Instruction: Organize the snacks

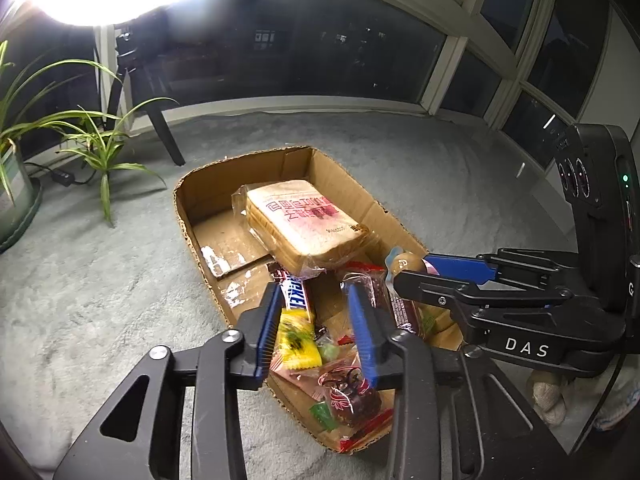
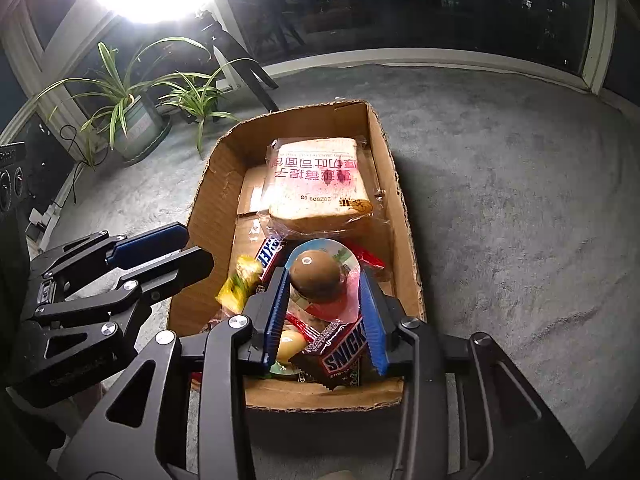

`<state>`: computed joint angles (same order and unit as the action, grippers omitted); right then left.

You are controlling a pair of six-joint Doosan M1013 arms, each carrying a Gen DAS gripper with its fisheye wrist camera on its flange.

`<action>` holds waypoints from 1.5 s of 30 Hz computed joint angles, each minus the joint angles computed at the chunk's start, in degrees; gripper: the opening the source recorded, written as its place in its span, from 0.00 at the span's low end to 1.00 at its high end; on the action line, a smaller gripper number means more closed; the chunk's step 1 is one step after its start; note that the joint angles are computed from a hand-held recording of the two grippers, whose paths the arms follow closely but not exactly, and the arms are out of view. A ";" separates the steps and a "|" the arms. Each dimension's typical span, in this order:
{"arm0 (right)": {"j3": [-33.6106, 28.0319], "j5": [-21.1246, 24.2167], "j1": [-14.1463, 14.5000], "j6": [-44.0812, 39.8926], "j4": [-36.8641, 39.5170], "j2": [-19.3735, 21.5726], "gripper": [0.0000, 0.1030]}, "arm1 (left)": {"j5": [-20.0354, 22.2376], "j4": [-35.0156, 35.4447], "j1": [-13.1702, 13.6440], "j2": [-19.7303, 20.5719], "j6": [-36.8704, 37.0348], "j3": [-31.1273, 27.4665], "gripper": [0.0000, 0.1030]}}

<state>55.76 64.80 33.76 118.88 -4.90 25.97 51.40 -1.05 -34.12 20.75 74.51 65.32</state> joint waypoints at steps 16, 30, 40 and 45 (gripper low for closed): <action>1.15 -0.99 0.39 3.98 -3.42 -1.14 0.72 | 0.43 3.57 -0.38 -0.51 -1.72 0.36 0.63; 0.39 -0.17 1.45 6.78 -6.09 -1.17 0.72 | -0.34 4.66 -0.20 -2.02 -2.44 1.33 0.68; -1.19 0.29 3.84 8.95 -10.23 -1.33 0.72 | -1.32 6.85 -0.34 -4.68 -3.93 3.38 0.69; -2.53 1.08 5.72 10.84 -13.72 -1.26 0.73 | -2.31 7.58 -0.18 -6.38 -4.53 4.77 0.69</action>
